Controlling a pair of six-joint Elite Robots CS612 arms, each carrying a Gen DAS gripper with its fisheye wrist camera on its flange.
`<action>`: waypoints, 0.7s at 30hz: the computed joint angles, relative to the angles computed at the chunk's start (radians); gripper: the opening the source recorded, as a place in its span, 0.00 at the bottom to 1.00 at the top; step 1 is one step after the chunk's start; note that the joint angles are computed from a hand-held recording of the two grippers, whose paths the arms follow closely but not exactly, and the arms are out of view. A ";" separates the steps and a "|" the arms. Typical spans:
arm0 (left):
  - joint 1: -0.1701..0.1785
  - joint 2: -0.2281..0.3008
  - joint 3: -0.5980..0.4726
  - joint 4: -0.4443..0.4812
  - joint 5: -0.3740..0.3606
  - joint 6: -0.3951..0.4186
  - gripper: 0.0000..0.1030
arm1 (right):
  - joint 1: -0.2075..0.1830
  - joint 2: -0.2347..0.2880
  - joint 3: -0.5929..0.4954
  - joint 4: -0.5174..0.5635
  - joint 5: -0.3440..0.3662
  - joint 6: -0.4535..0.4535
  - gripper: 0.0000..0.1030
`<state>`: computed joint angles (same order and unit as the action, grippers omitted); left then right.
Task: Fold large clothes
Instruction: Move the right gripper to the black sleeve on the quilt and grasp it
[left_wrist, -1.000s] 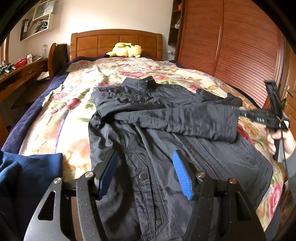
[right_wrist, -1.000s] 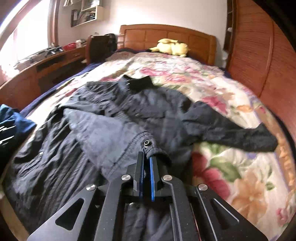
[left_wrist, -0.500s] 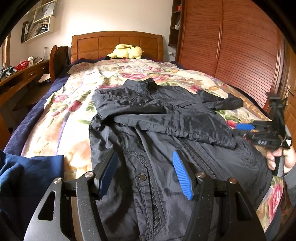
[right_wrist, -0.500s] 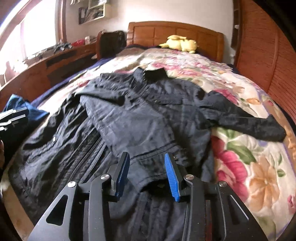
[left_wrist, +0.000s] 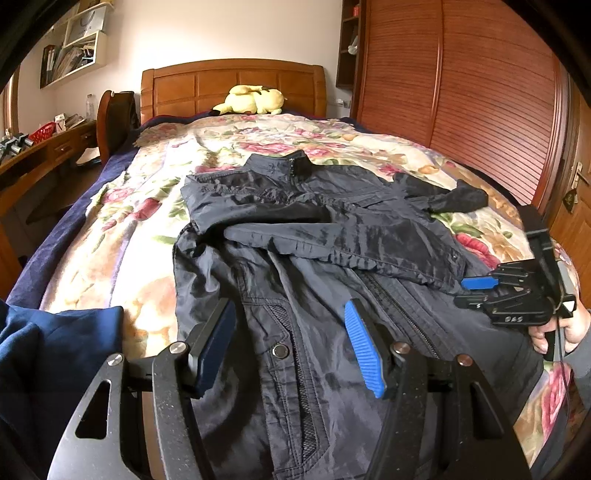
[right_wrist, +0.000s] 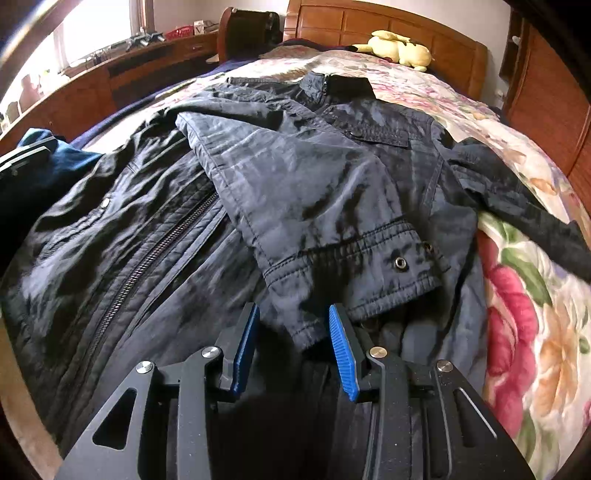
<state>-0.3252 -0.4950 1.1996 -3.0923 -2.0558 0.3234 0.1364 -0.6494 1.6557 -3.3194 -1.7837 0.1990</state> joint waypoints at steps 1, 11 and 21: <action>-0.001 0.001 0.001 -0.002 0.001 -0.003 0.61 | -0.004 -0.006 0.018 -0.038 0.007 0.010 0.39; -0.016 0.015 -0.019 0.017 0.001 -0.030 0.61 | -0.108 -0.060 0.179 -0.295 -0.084 0.156 0.44; -0.025 0.031 -0.033 -0.012 0.041 -0.054 0.61 | -0.272 -0.042 0.170 -0.240 -0.170 0.339 0.54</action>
